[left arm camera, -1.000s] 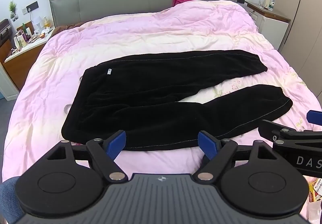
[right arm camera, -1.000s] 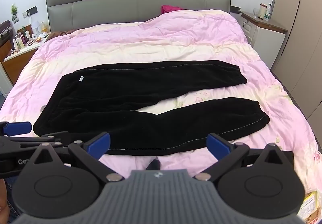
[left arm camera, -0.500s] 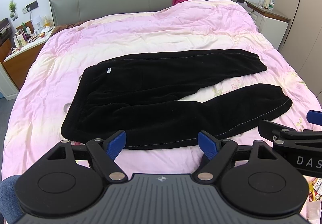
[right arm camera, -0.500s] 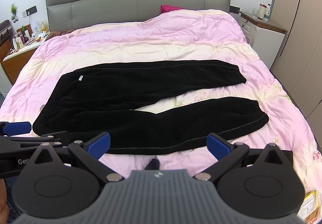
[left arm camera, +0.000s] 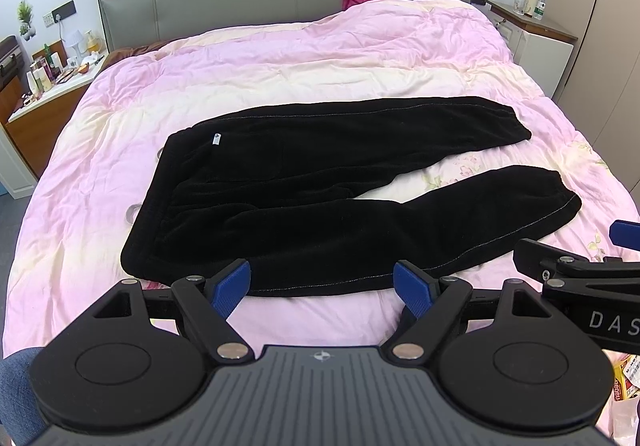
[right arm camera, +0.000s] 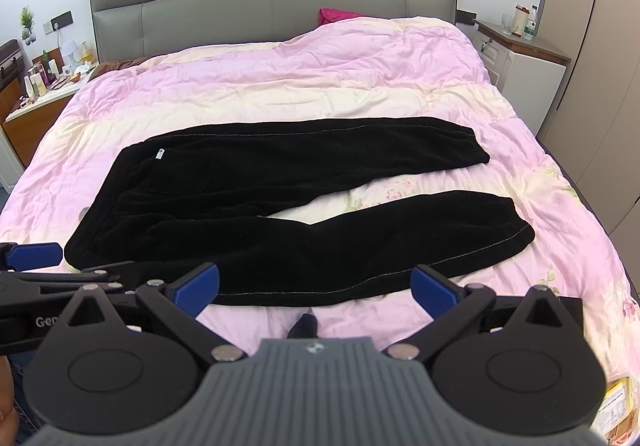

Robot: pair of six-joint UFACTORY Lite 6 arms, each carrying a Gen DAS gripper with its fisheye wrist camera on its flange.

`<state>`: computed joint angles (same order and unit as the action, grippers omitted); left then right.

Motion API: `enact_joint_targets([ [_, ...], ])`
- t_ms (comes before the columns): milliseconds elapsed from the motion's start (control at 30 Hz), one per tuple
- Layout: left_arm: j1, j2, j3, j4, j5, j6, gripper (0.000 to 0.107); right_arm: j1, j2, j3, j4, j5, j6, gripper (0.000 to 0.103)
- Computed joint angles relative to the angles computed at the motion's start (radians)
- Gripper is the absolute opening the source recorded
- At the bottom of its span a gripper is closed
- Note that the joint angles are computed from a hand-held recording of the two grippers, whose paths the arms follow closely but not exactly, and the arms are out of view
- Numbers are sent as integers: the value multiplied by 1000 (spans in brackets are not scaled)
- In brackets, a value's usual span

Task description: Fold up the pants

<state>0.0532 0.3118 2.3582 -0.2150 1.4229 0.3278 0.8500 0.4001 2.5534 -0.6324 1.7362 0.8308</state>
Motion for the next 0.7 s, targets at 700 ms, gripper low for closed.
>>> enact_joint_targets([
  [700,8,-28,-54,-5,-25,13,95,-15,11,24,10,2,-11,98],
])
